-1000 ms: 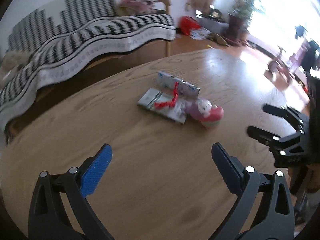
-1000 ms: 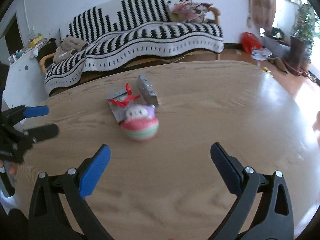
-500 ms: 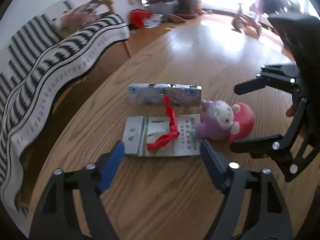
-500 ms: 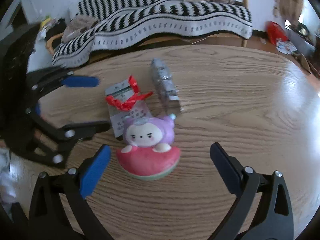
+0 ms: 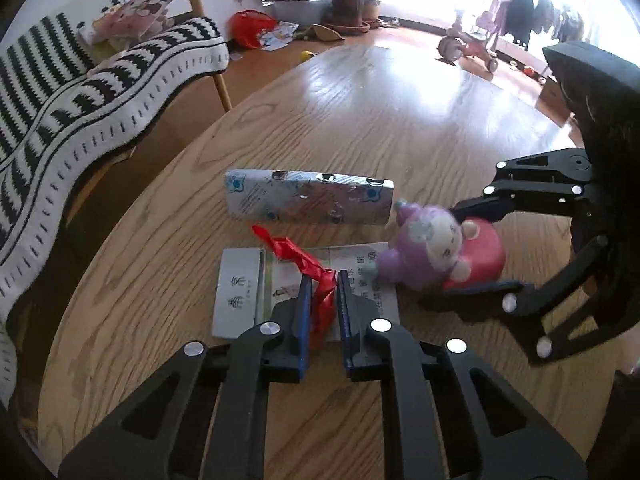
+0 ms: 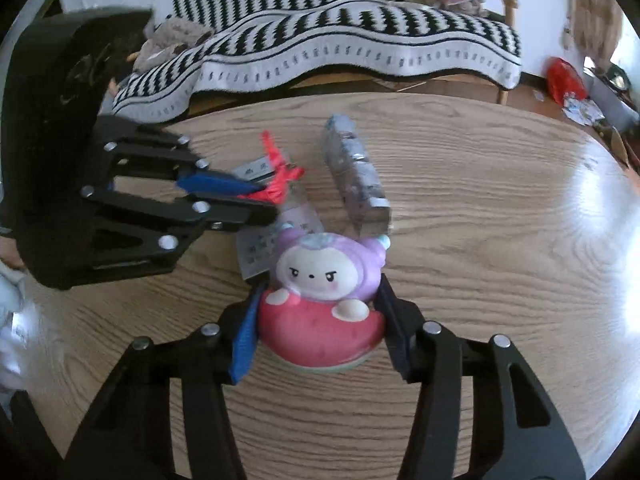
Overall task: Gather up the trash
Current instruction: 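Grasp the pink plush toy with the right gripper while the left grasps the red ribbon, then carry both items over the black bin and open both grippers to drop them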
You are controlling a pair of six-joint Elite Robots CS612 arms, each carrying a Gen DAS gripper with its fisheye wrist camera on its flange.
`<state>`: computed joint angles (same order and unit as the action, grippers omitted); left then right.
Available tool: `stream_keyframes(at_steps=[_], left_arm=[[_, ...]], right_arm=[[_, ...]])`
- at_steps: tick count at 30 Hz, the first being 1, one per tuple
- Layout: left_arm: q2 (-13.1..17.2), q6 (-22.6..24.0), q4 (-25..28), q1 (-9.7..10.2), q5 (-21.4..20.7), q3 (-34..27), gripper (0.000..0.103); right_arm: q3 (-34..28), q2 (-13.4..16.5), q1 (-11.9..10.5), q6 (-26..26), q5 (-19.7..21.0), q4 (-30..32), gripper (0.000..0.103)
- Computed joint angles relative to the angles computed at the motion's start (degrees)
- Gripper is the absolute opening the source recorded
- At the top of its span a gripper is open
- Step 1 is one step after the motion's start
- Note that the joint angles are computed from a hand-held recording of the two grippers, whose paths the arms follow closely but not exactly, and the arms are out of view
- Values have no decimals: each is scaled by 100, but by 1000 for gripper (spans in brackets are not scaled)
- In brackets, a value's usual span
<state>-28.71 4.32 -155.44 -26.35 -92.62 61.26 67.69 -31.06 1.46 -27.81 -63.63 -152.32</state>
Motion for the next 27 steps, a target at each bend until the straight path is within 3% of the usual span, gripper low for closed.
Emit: stream_keyframes(at_steps=[3, 15, 22, 27], left_arm=[[-68, -105, -271, -46, 371, 161, 10], [-511, -639, -528, -177, 789, 830, 10], [-1180, -1387, -1054, -473, 973, 1767, 10], [-1588, -1843, -1529, -786, 834, 2293, 10]], right_arm=[[55, -5, -40, 242, -20, -243, 50], [416, -238, -96, 386, -39, -526, 49], [1242, -825, -267, 521, 219, -1054, 49], [2231, -1494, -603, 604, 396, -1675, 49]])
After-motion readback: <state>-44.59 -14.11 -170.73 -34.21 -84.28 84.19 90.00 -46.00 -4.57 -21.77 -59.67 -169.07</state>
